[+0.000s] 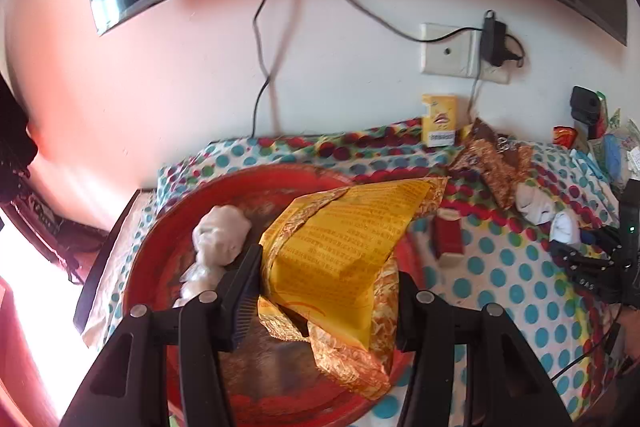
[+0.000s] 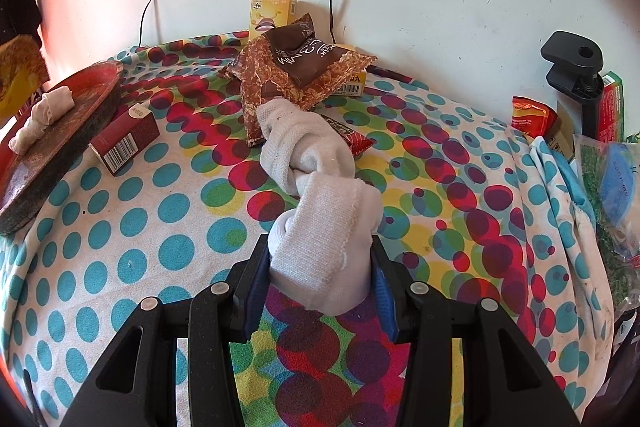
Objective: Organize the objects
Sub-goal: 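Carry the yellow snack bag onto the red tray and release it with the left gripper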
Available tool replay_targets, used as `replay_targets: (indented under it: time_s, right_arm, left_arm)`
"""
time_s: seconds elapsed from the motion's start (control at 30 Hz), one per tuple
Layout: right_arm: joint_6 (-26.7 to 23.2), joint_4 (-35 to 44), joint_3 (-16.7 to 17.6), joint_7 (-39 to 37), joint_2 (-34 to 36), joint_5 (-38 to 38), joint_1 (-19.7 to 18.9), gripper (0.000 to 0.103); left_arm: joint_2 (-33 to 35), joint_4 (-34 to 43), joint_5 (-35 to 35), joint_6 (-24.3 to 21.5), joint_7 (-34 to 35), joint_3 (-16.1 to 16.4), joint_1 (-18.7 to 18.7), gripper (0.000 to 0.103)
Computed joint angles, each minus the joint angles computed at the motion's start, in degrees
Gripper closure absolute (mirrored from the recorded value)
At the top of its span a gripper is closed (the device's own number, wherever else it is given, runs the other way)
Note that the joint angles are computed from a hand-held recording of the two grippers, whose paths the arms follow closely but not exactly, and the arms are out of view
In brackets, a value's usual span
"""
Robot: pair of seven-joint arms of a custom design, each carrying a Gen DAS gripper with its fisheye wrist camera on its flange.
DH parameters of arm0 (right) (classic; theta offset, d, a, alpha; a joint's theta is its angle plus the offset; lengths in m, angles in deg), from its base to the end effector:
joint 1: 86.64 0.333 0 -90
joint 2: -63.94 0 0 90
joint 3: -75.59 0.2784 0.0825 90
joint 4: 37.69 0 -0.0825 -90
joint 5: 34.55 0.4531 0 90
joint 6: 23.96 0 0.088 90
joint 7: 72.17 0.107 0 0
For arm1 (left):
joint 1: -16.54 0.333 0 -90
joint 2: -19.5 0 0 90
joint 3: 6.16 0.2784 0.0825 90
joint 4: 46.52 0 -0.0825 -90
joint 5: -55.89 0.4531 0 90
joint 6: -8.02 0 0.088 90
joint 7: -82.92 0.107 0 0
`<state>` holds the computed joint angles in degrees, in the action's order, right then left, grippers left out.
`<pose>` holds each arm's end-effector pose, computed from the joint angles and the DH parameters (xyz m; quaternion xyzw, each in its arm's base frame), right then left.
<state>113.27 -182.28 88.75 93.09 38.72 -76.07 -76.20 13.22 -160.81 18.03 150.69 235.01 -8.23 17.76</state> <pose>0.4710 0.1944 0.3917 -0.5055 0.7901 -0.3123 0.1507 0.6408 -0.0070 0.5181 -0.3934 0.8346 -0.3246 0.2080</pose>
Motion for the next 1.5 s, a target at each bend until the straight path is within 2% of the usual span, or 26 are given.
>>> replay_targets:
  time_s: [0.3,0.7,1.13,1.33,1.5]
  right_arm:
    - [-0.71,0.26,-0.14,-0.72,0.28,0.44,0.25,0.06]
    - [-1.83,1.03,-0.21,-1.32,1.09,0.57,0.38,0.06]
    - [-3.64,2.11,-0.45,-1.58,2.01,0.34,1.14,0.06]
    - [-3.72,2.12,-0.68,-1.72,1.98,0.35,1.35,0.06]
    - [-3.83,2.15,-0.75,-1.95,1.94,0.45,1.4,0.06]
  left_arm:
    - [6.81,4.4,6.25,1.44,-6.07,0.17,4.13,0.05]
    - [11.33,6.27,10.67,4.26,-10.43,-0.66,7.67,0.05]
    - [15.86,10.59,9.75,6.62,-11.91,-2.62,9.68,0.049]
    - [14.82,9.12,8.5,7.38,-11.43,-3.14,9.92,0.046]
    - [12.46,7.64,3.79,4.36,-8.3,-3.06,10.33,0.039]
